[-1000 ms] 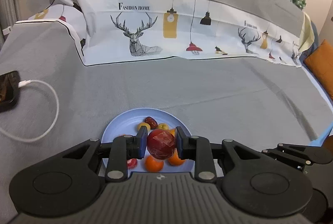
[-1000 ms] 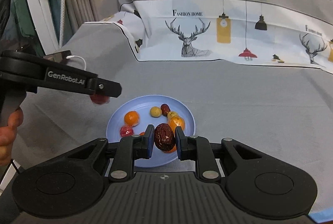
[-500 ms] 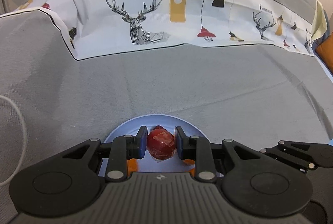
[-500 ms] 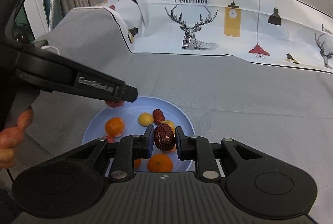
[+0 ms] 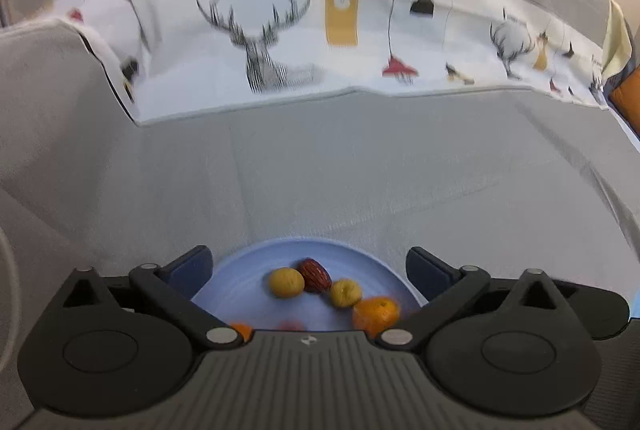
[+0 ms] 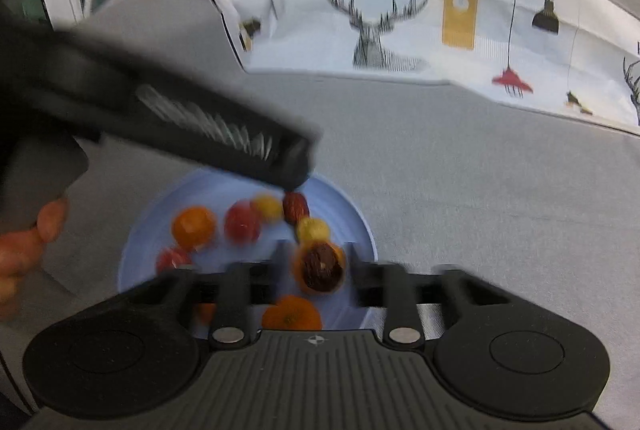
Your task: Organize fruits
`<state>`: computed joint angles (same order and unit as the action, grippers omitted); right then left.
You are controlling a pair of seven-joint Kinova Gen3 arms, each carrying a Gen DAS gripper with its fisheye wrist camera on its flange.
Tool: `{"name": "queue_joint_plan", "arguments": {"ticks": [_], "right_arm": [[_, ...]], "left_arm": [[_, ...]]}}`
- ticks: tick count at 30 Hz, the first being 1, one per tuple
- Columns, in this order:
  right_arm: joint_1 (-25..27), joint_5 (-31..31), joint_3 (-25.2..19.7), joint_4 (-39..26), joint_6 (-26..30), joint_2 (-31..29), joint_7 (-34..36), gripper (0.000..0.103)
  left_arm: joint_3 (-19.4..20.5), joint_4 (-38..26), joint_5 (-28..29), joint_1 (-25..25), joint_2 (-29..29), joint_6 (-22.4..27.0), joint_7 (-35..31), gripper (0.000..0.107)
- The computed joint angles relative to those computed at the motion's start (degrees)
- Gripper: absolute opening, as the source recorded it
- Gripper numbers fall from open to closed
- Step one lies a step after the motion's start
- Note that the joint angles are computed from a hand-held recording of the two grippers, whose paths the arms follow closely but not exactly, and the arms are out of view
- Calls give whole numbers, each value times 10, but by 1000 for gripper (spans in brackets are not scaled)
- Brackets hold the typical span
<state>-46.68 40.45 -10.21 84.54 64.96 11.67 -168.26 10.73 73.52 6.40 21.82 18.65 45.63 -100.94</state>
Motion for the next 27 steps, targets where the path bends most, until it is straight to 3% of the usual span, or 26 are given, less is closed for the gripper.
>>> {"name": "queue_joint_plan", "arguments": {"ticks": [2,10,15,18,27], "right_arm": [[-16,14,4,15,1,-14,-24,90],[-43,19,-42,-13,81,-38,-75,93],[-99,63,-65,-55,164,-31,-113,99],[-135,90,-71,-83,214,-18,-116,99],[-220,115,-72,-125,322,-2,-163,100]], "left_arm": [[-5,7,-26,11,-9,0,3,103],[-20,40,-50,18,-77,56,97,103],[-14,64,-143,41,-133,94,198,103],[2,97,-194,46,-174,85,237,103],[34,162,-155,4,-264,74,250,103]]}}
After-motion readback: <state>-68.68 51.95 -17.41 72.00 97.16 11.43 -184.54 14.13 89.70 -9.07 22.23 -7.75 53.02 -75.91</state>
